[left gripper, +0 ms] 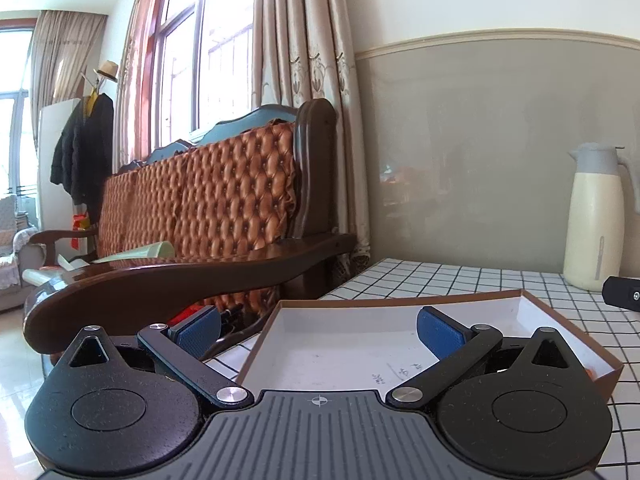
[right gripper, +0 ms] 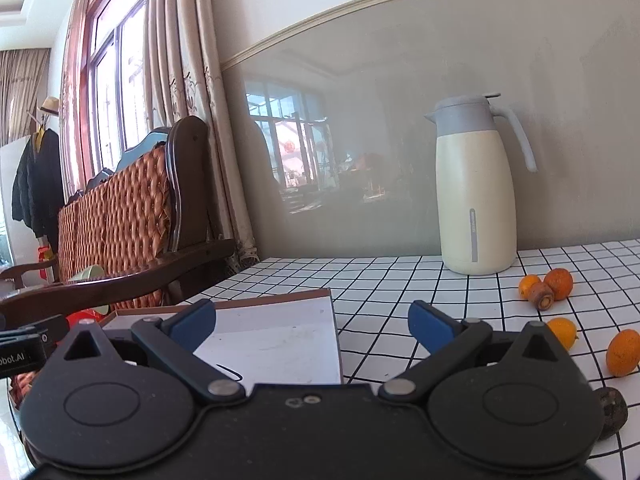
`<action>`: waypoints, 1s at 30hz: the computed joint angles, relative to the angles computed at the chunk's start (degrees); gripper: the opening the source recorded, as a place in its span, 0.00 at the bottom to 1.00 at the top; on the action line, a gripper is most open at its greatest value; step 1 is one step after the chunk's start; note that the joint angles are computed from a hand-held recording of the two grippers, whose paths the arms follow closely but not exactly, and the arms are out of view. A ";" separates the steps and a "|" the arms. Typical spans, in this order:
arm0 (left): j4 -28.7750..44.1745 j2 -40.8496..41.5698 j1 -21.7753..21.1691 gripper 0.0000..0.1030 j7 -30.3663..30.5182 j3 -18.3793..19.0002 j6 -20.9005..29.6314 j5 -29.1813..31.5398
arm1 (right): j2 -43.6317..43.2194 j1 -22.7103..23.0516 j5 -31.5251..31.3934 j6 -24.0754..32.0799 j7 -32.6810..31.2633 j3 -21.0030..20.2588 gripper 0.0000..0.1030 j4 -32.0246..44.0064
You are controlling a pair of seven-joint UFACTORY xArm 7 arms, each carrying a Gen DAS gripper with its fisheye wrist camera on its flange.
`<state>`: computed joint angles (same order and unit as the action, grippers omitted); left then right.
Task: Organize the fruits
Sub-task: 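Grasp an orange with the left tool while the right tool grasps the mangosteen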
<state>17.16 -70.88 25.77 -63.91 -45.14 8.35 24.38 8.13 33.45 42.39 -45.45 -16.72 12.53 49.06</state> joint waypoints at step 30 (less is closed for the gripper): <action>12.28 14.08 1.10 1.00 3.01 -13.87 -13.48 -6.94 | -18.48 -9.35 16.34 2.22 -4.55 2.81 0.79 -17.98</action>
